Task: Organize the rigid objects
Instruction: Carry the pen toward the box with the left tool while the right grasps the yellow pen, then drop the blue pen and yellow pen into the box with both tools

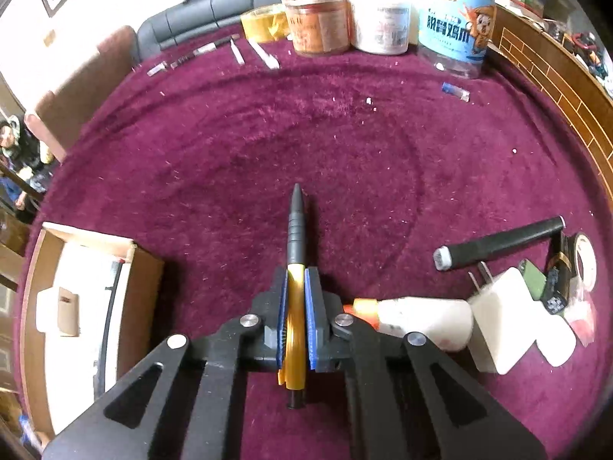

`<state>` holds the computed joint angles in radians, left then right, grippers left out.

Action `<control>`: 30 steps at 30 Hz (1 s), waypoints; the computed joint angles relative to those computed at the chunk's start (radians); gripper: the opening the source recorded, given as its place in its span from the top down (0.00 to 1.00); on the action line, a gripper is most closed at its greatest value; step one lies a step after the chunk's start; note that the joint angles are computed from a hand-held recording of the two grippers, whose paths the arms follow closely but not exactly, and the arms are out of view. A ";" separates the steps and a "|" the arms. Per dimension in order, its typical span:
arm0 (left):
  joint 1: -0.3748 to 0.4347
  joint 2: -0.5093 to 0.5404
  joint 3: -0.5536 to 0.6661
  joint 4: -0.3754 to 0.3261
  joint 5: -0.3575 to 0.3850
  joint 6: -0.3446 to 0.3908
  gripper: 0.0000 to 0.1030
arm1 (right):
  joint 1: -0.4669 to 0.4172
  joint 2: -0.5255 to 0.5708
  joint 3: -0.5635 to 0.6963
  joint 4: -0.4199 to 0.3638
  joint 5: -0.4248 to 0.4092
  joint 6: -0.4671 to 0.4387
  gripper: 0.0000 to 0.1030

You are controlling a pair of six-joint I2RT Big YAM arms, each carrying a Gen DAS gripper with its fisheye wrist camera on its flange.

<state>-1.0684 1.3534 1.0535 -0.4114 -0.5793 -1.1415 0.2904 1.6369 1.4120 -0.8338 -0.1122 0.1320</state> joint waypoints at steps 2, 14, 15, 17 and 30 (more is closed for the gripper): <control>0.011 -0.006 0.004 -0.021 0.007 -0.008 0.88 | -0.010 -0.024 -0.012 0.010 -0.040 0.003 0.94; 0.150 0.061 0.123 -0.222 0.159 0.060 0.88 | 0.051 -0.061 0.007 -0.058 -0.355 0.011 0.94; 0.158 0.071 0.129 -0.226 0.174 0.061 0.88 | 0.065 -0.058 0.005 -0.061 -0.370 0.017 0.94; 0.175 0.093 0.140 -0.228 0.209 0.071 0.88 | 0.094 -0.035 0.015 -0.067 -0.388 0.026 0.94; 0.231 0.163 0.189 -0.264 0.311 0.059 0.82 | 0.195 0.115 0.136 -0.099 -0.316 0.062 0.94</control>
<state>-0.8378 1.5167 1.2430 -0.6751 -0.2687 -1.0823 0.4851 1.7520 1.5483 -0.9333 -0.4287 0.1944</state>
